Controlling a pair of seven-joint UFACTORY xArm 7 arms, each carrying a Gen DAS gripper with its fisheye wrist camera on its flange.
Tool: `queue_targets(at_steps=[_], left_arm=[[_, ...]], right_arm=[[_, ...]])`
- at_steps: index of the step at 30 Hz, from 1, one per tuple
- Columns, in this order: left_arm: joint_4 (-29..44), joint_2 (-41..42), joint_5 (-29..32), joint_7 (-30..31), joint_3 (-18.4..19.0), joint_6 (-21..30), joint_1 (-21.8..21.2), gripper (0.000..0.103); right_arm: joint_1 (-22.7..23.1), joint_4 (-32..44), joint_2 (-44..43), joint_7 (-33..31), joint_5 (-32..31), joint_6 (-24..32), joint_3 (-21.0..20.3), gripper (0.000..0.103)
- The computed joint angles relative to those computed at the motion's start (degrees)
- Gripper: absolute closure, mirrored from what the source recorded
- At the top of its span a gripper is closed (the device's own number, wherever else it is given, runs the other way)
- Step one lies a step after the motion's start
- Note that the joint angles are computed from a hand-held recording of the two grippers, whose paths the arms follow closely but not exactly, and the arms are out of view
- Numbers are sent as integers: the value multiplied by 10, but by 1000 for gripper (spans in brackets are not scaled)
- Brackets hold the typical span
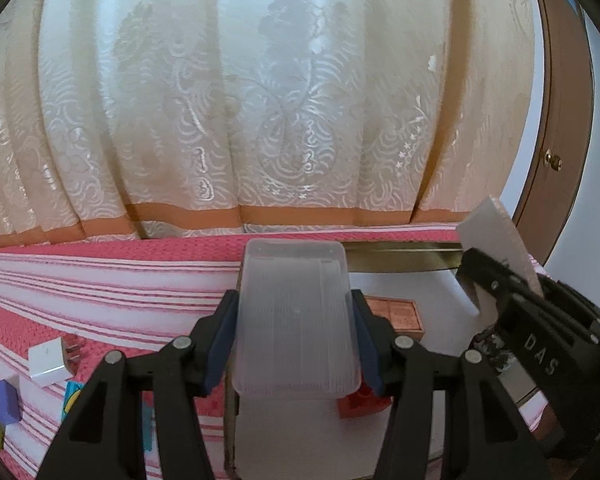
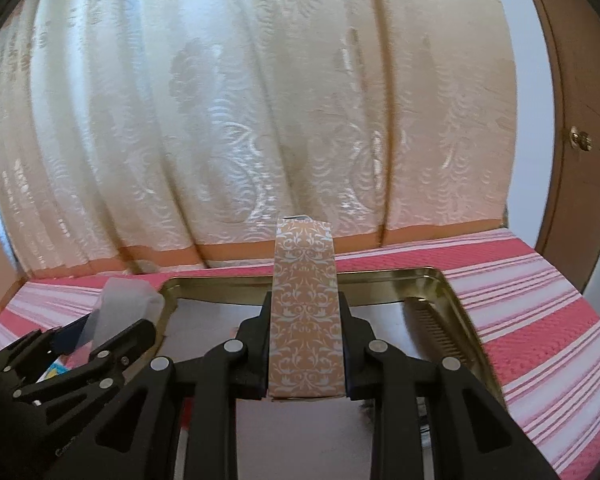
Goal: Organize rigid objects
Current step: 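Carry the clear container and patterned box over the gold tin with both tools, then lower the container and patterned box into the tin and open both tools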
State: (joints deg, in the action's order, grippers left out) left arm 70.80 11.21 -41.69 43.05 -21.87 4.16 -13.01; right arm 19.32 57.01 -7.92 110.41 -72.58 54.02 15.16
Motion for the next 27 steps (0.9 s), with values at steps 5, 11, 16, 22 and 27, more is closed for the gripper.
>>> queue_targets(at_steps=[5,11,16,22,27], left_arm=[[0,8,94,-88,42,12,-32,49],[3,17,187,-177,67,22,-48,49],[6,23,254,-233,81,32,-61,49],[16,33,334,-301,105,51,-80,49],[23,43,368,-317,105,63,-83,49]], right_arm=[[-9,-13,-13,8,16,-7,-5,75],[-17,-3,-2,-25,54,-23,-9,75],[-15,7,7,-50,84,-12,-12,75],[-19,10,17,-78,122,-36,-21,75],[-15,21,31,-102,137,-35,-23,75]])
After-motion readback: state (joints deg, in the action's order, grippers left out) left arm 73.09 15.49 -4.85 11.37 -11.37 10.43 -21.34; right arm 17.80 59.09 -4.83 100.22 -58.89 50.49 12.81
